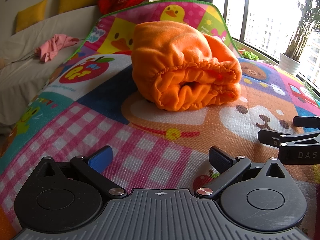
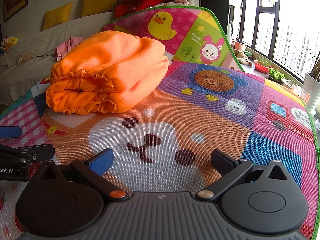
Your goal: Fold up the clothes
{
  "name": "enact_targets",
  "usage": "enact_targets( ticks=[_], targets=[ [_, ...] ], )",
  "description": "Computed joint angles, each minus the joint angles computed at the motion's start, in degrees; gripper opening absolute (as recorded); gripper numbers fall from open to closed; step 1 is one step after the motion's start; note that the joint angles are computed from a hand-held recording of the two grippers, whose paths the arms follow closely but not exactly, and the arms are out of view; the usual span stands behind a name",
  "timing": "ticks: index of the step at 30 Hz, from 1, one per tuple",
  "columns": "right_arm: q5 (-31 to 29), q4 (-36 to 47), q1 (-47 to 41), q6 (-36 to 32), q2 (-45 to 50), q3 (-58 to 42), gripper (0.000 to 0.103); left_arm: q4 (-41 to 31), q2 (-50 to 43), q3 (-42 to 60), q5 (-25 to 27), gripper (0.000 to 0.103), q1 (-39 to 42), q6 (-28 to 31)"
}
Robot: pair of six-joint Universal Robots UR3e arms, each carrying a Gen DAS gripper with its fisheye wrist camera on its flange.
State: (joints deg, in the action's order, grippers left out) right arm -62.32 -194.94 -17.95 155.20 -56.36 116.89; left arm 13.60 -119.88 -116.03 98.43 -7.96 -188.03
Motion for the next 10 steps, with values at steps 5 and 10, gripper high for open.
enact_targets(
  ticks=[5, 10],
  targets=[
    [0.0, 0.0, 0.0, 0.0, 0.0, 0.0, 0.103, 0.3, 0.1, -0.3, -0.2, 0.103, 0.1, -0.1],
    [0.0, 0.0, 0.0, 0.0, 0.0, 0.0, 0.103, 0.8, -0.1, -0.4, -0.3, 0.103, 0.2, -0.2]
  ],
)
